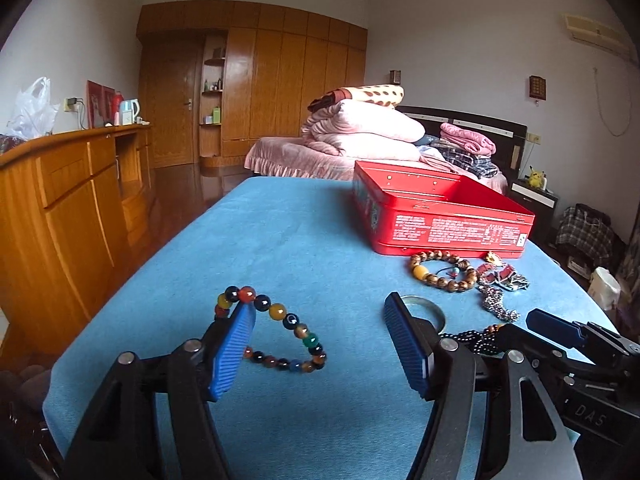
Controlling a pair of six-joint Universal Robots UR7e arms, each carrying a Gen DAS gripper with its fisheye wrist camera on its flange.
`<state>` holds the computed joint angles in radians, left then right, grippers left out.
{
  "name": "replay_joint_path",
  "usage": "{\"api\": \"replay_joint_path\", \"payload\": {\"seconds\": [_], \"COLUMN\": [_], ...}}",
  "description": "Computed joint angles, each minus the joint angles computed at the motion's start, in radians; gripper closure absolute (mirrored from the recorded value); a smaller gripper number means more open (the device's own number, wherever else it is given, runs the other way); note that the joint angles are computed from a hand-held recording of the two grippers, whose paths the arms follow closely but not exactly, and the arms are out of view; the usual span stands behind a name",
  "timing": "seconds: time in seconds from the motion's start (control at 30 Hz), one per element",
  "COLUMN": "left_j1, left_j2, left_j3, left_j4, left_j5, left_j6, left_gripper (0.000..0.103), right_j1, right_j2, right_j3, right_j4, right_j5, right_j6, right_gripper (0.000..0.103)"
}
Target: Organize jewelry
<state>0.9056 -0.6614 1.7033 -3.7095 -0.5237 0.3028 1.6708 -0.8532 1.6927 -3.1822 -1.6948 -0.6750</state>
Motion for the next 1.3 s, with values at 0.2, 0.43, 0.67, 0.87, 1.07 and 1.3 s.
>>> {"api": "replay_joint_path", "payload": {"seconds": [0.2, 0.43, 0.67, 0.87, 1.07, 1.3], "left_j1": [0.003, 0.015, 0.018, 0.015, 0.012, 0.016], "left_j2": [0.013, 0.015, 0.01, 0.013, 0.014, 0.008], "left_j3": [-0.011, -0.01, -0.005, -0.005, -0.006, 0.0], "left_j4": [-0.024, -0.017, -0.001, -0.006, -0.021, -0.002], "left_j5": [0.008, 0.0, -0.004, -0.004, 0.002, 0.002], "left_j6": [0.016, 0.002, -0.015, -0.01, 0.002, -0.023], "left_gripper": [0.037, 0.037, 0.037, 0.037, 0.037, 0.037], "right_j1": [0.004, 0.008, 0.012, 0.012, 0.023, 0.014], "right_j2": [0.025, 0.035, 0.022, 0.018, 0.034, 0.011], "right_j3": [-0.032, -0.047, -0.043, -0.043, -0.061, -0.035], "right_j4": [0.023, 0.071, 0.123, 0.164, 0.182, 0.177], "right_j5": [-0.015, -0.017, -0.009, -0.002, -0.004, 0.016], "right_j6": [0.001, -0.013, -0.044, -0.083, -0.116, -0.137], "right_gripper": [0.048, 0.059, 0.076, 0.067, 0.066, 0.087]}}
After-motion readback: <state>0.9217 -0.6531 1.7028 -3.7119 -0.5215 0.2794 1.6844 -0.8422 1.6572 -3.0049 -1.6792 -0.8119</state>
